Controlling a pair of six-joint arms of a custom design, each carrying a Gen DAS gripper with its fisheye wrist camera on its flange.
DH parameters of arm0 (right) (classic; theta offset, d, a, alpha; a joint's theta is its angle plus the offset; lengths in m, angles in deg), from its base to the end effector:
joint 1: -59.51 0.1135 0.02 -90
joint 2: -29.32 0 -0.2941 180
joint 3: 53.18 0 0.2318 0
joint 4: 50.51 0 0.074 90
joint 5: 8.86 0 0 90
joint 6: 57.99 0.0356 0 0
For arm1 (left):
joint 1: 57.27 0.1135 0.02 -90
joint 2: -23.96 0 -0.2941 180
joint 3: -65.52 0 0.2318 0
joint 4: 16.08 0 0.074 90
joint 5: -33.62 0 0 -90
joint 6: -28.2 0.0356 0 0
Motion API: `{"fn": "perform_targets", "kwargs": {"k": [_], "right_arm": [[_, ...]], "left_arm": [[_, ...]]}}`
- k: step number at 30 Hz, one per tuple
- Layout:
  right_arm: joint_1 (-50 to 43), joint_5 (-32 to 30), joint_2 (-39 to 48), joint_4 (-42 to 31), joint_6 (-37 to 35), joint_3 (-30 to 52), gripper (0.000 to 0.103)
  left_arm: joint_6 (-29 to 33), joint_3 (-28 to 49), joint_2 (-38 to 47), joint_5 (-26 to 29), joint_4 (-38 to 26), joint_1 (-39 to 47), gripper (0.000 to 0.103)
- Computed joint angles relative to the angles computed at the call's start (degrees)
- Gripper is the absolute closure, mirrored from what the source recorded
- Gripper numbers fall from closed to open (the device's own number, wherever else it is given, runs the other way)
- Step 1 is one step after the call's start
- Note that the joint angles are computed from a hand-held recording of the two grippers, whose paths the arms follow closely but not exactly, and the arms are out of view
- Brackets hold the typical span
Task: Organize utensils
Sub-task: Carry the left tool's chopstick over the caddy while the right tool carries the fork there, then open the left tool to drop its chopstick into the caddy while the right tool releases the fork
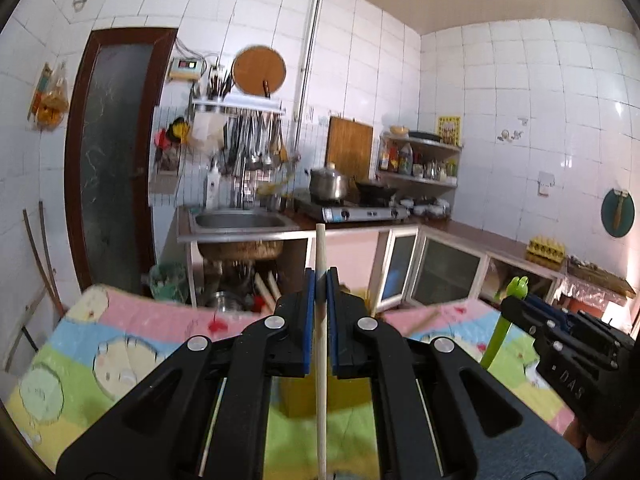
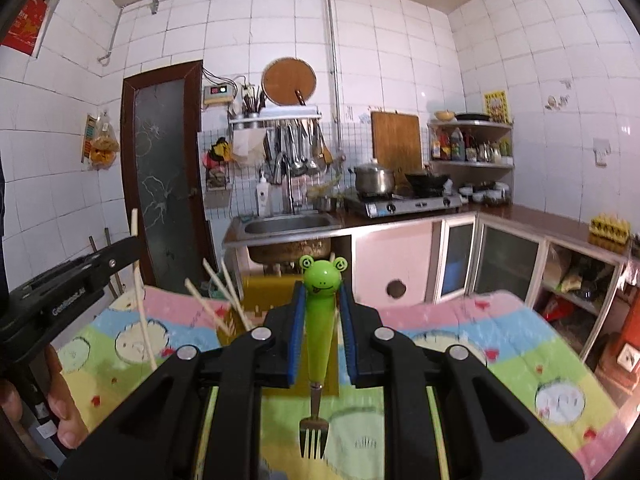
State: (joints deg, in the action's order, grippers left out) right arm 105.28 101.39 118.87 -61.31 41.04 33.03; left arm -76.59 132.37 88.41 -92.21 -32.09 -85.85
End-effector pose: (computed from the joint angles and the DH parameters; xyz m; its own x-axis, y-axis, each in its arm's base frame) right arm 0.2552 0.2445 0.3678 -0.2371 -0.0324 -0.9710 -0.4060 0.9113 0.0687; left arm 0.2073 -0.0892 0.3643 -0.1713 -0.1424 -0.9749 -0.1608 0.9803 -0.1149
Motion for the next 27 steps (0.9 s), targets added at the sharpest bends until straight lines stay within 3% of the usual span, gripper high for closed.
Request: {"fn": "perform_targets", "kwargs": {"k": [9, 15, 27], "right_arm": [[-3.1, -2.7, 11.2, -6.1, -2.1, 20.7, 0.085], [-4.8, -4.1, 18.9, -6.5, -3.4, 29.3, 0.085], [-6.9, -8.7, 28.1, -9.6, -1.1, 35.6, 0.085]], "left_arm": [[3.0, 15.4, 13.6, 4.6, 4.2, 9.2, 0.098], [2.7, 22.1, 23.3, 7.0, 6.3, 14.2, 0.098], [3.8, 16.1, 29.6, 9.8, 15.0, 16.3, 0.098]]}}
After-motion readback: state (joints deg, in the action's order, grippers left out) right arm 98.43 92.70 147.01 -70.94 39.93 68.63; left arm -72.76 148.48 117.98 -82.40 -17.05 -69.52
